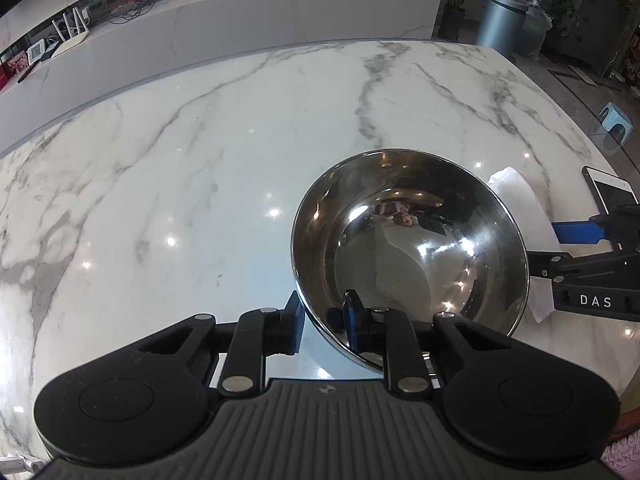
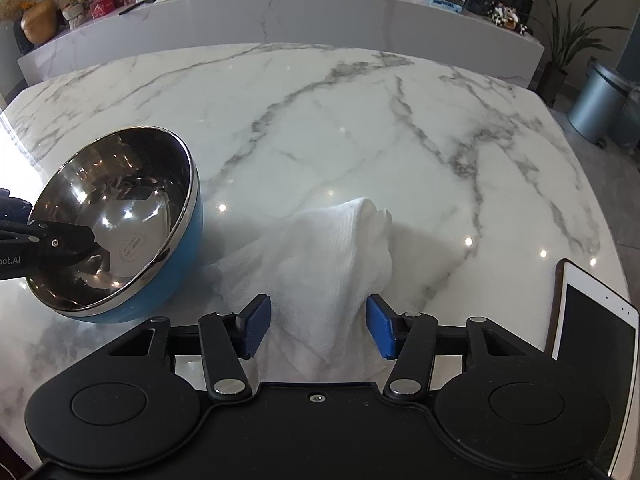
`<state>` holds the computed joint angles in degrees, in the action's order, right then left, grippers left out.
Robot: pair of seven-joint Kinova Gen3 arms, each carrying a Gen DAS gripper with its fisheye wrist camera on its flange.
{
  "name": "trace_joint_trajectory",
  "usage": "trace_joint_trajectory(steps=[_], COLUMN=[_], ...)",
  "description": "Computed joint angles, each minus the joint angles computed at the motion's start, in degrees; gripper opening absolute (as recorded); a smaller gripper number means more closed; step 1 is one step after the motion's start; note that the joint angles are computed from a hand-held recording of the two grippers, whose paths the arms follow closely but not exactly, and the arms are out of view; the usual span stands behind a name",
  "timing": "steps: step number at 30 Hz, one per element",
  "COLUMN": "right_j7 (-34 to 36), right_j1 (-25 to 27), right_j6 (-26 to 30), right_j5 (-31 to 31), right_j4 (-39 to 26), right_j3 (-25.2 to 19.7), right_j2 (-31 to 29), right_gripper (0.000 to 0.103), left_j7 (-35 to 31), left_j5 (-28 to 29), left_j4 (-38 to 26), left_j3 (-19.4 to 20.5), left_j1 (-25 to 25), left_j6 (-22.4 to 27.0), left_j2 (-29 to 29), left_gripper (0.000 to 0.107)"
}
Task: Clean bowl
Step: 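Close the right gripper on the white cloth while the left gripper grips the bowl rim, then lift the cloth with the right gripper and carry it into the bowl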
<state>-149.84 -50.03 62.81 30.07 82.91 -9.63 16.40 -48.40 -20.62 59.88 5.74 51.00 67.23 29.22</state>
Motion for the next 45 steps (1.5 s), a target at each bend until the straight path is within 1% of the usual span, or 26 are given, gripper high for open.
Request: trace_joint_trajectory(steps=[3, 7, 9, 10, 11, 13, 17, 22, 30, 34, 40, 45], right_j7=[0.0, 0.4, 0.6, 0.6, 0.8, 1.1, 2.0, 1.9, 2.0, 2.0, 3.4, 8.6], right_j1=[0.1, 0.2, 0.1, 0.0, 0.1, 0.4, 0.0, -0.4, -0.6, -2.2, -3.7, -3.2], right_j6=[-0.5, -0.9, -1.0, -1.1, -1.4, -2.4, -2.5, -2.4, -3.2, -0.4, 2.0, 0.5], right_j5=[-0.2, -0.7, -0.7, -0.7, -0.8, -1.2, -1.0, -0.6, -0.4, 1.8, 3.7, 1.0], right_j4=[0.0, -0.3, -0.4, -0.3, -0.1, 0.4, 0.4, 0.5, 0.5, -2.0, -5.7, -9.7], right_j3=[0.0, 0.1, 0.2, 0.2, 0.2, 0.1, 0.0, 0.1, -0.6, -1.0, -2.0, -3.2], right_j2=[0.2, 0.7, 0.9, 0.9, 0.9, 0.6, 0.6, 0.5, -1.3, -1.6, -2.9, -3.0], right_gripper=[0.042, 0.033, 0.03, 0.028, 0.023, 0.016, 0.011, 0.01, 0.009, 0.009, 0.009, 0.009], left_j7=[0.0, 0.0, -0.2, -0.2, -0.2, -0.1, 0.0, -0.7, -0.6, -0.9, -1.3, -1.0], left_j5=[-0.3, -0.3, -0.4, -0.4, -0.5, -0.6, -0.1, 0.0, -1.7, -2.7, -3.0, -3.4], left_j4=[-0.2, -0.4, -0.3, -0.2, 0.0, 0.3, 1.0, 0.9, 1.0, 1.0, 1.1, 1.5], left_j3=[-0.1, -0.1, -0.1, -0.1, -0.1, -0.2, 0.1, 0.3, 0.0, 0.0, 0.2, 0.1], left_j1=[0.2, 0.3, 0.3, 0.3, 0.3, 0.3, -0.2, -0.4, 0.3, 0.8, 0.7, 0.8], left_j6=[0.4, 0.6, 0.5, 0.3, 0.2, -0.1, -0.8, -0.5, 0.9, 1.4, 1.4, 1.2], left_j2=[0.1, 0.2, 0.1, 0.1, 0.0, -0.1, -0.6, -0.9, -1.5, -1.5, -1.6, -1.9], left_gripper=[0.018, 0.018, 0.018, 0.018, 0.018, 0.017, 0.015, 0.013, 0.012, 0.012, 0.012, 0.011])
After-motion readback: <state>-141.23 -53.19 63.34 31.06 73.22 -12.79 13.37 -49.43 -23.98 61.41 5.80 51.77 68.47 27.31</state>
